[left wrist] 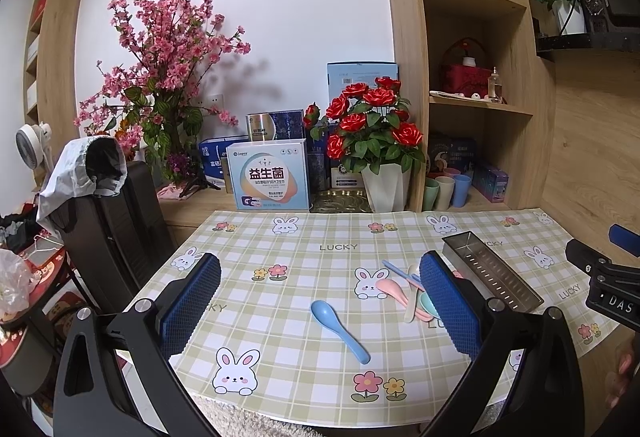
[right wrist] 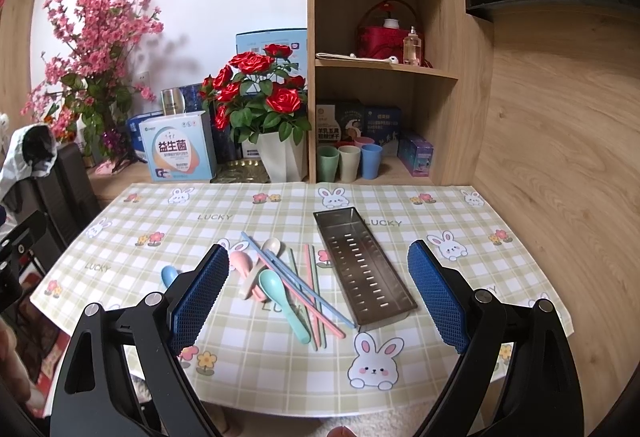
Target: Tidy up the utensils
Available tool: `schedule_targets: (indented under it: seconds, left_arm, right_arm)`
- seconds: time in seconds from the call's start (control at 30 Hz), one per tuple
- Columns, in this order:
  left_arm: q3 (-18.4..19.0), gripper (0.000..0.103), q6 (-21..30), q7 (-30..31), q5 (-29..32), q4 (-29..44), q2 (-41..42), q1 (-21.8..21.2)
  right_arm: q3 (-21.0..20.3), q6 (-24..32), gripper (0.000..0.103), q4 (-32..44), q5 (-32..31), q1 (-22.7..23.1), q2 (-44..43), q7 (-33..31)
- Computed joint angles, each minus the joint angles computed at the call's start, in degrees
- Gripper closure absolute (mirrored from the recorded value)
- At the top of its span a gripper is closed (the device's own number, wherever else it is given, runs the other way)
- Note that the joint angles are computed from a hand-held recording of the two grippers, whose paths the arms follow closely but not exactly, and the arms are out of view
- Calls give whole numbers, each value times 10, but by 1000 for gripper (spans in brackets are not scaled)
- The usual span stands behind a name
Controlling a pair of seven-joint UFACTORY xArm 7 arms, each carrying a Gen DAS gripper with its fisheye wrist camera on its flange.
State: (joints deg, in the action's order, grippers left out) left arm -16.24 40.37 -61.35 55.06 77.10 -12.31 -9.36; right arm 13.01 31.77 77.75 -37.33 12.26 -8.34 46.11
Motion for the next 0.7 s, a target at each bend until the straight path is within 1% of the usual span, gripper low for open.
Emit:
schedule_targets:
  seconds: [0.13, 0.3, 0.4, 0.47, 0.5, 0.57, 0.6, 0.63, 0.67, 0.7]
  left_arm:
    - [3, 6, -5, 4, -5, -3, -2, 0]
    - [0, 6, 1, 2, -10, 1, 1, -2]
    - [4, 6, -1, 9, -22, 5, 7, -4]
    - [9, 6, 1, 20, -34, 11, 13, -6]
    - [10, 6, 11, 27, -40, 19, 20, -6]
    - [17, 6, 17, 30, -46, 24, 26, -6]
    - [23, 6, 13, 34, -55, 25, 28, -6]
    - [29, 6, 4, 24, -54, 23, 30, -2]
    - [33, 6, -4, 16, -49, 20, 30, 1]
    - [36, 6, -19, -1, -32, 16, 32, 8]
  right_arm:
    - [0, 1, 15, -1, 0, 1, -1, 1]
    - [2, 4, 15, -1, -2, 2, 0, 4]
    - [0, 5, 15, 0, 5, 3, 2, 2]
    - [-7, -3, 15, 1, 28, 6, 6, -10]
    - [-10, -7, 15, 4, 39, 6, 10, -19]
    - [-21, -16, 15, 11, 77, 9, 21, -47]
    - [-26, -16, 15, 18, 98, 10, 29, -63]
    - [-32, -23, 15, 23, 121, 11, 37, -81]
    - [-37, -33, 15, 28, 141, 11, 47, -98]
    - [-39, -32, 15, 37, 144, 12, 56, -105]
